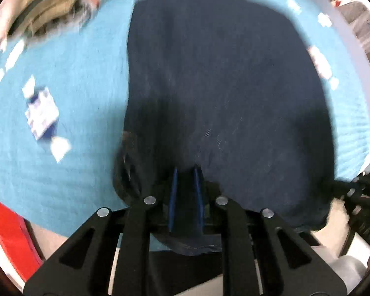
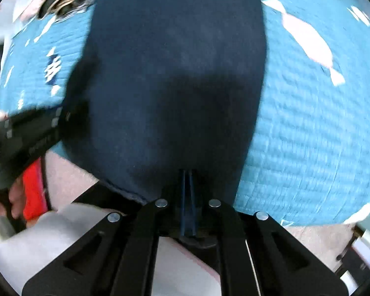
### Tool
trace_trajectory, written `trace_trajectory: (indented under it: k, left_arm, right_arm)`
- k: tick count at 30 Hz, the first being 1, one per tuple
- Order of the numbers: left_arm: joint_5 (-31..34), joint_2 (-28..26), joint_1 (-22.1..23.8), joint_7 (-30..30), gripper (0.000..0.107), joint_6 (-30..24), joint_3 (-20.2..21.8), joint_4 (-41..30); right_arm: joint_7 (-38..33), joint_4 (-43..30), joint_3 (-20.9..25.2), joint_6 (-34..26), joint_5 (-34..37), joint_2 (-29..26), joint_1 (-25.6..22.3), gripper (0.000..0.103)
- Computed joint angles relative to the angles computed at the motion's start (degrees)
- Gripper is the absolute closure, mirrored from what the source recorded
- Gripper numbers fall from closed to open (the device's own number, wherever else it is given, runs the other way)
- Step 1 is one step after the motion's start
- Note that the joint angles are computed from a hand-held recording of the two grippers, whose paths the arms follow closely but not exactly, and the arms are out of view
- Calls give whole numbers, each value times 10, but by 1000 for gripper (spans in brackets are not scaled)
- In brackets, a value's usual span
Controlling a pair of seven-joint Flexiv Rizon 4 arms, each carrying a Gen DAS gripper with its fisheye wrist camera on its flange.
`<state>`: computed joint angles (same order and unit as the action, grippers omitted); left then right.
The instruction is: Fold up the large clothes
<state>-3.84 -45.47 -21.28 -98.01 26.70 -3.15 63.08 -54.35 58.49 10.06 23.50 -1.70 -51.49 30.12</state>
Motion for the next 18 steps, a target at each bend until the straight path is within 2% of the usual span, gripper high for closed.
trace_trajectory:
  k: [1,2,3,4,5,7,8,10,11,13,15,16,18]
  left_arm:
    - [10,1,-2,-1,93,34,-1,20]
    - [15,3,-7,2,93,39,4,21]
    - [24,2,-17,-7,93,17,14,4]
    - [31,4,-23,-20,93,-10,19,-13]
    - [23,12,-18,-15,92,-21,12,-11]
    - [0,29,-5,7,92,-1,-10,17]
    - [4,34,-9,6,92,0,-7,27]
    - [14,16,-15,-7,92,-13,1,21]
    - [11,11,-12,-7,92,4,-2,29]
    - [18,-3,-18,-7,91,-25,3,-7]
    - [23,0,-22,-15,92,-39,8,-18]
    - [24,7,-22,-12,91,-34,6,-14]
    - [24,22,-20,-4,91,-14,2,-2]
  right_arm:
    - [4,-5,2,7,7,-12,-2,103]
    - [18,-22,3,-2,17,-24,-6,103]
    - [22,-50,-6,-19,22,-36,2,103]
    - [21,-60,5,-44,1,-31,0,103]
    - [15,-51,-4,-42,0,-18,7,103]
    - [24,-10,-2,-25,7,12,4,102]
    - [32,9,1,-23,17,22,-2,102]
    - [41,19,10,-4,39,9,-12,103]
    - [43,12,18,-2,56,-5,-21,103]
    - [56,6,19,12,69,-22,-25,103]
    - [55,-17,15,-28,50,-21,-15,103]
    - [52,-21,14,-28,45,-19,-9,96]
    - [45,7,18,9,52,9,-11,96]
